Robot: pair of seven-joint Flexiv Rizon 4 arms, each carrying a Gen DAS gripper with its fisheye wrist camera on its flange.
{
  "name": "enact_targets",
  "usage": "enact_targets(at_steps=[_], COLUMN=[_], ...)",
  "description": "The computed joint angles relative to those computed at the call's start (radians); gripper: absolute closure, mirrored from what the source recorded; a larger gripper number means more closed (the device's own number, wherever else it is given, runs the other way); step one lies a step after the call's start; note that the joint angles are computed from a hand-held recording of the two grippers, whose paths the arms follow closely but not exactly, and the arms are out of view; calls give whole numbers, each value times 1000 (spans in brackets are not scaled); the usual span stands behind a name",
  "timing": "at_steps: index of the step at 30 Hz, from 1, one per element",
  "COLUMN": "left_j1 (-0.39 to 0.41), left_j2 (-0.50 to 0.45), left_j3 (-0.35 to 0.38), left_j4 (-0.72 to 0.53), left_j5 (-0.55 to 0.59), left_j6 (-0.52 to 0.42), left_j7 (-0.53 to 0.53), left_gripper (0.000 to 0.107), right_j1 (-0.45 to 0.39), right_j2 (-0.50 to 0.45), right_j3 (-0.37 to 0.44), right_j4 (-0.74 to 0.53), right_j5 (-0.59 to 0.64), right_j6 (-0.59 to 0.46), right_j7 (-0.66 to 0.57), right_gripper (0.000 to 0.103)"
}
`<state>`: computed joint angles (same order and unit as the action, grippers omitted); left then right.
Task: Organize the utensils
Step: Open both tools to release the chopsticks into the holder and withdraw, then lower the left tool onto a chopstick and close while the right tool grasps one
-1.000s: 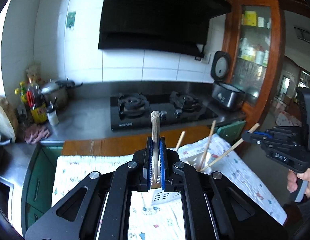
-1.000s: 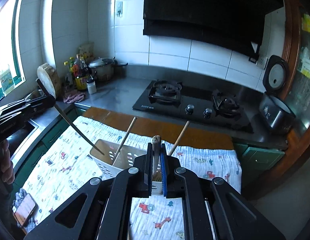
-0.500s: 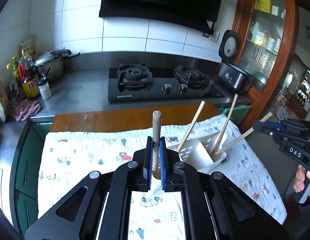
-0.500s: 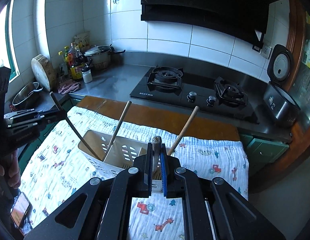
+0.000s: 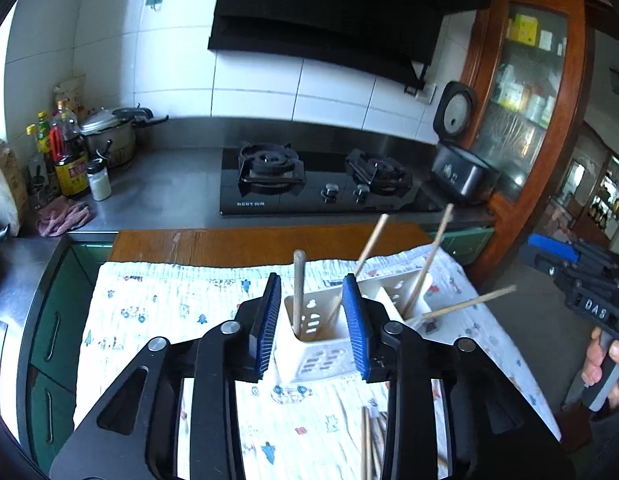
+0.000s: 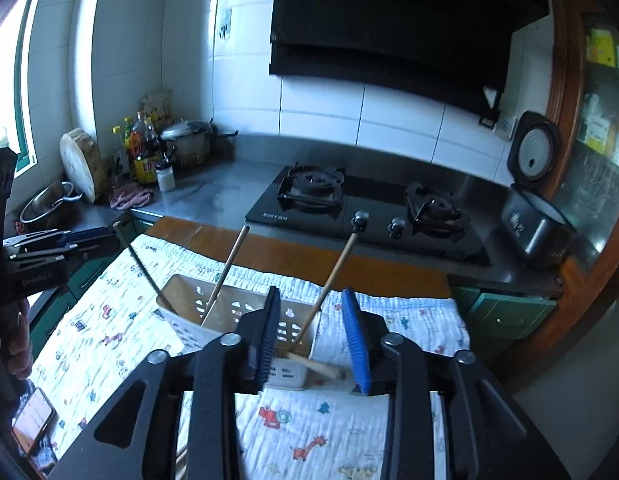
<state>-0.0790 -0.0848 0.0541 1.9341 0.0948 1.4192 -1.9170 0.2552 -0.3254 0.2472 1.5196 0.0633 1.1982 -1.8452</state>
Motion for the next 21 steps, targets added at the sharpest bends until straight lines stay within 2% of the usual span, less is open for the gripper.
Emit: enact_targets(at_steps=[3,9,14,16,18,21], left_j1=[-22,10,79,82,118,132], left_j2=[61,187,276,293,321,338], left_j3=[16,-50,-142,-156,-202,-228], left_j4=[33,158,261,304,337,396], left_j5=[122,242,346,345,387,401], left_j6=[-6,4,1,19,7,41], left_j7=[-117,-259,-391,-401,-463,-512], left_gripper=[64,61,58,58,58,58], right_j1=[-34,-82,-78,-66,-48,-15], right_j2=[70,190,275,301,320,329], right_j3=[29,70,56,41,26,1], right_j4=[99,263,389,444,493,555], right_j5=[55,263,470,528,577,613], right_j6=[44,65,49,50,56,80], right_j7=[-53,-229,-387,-436,-481,-511], right_gripper=[65,63,63,63,63,63])
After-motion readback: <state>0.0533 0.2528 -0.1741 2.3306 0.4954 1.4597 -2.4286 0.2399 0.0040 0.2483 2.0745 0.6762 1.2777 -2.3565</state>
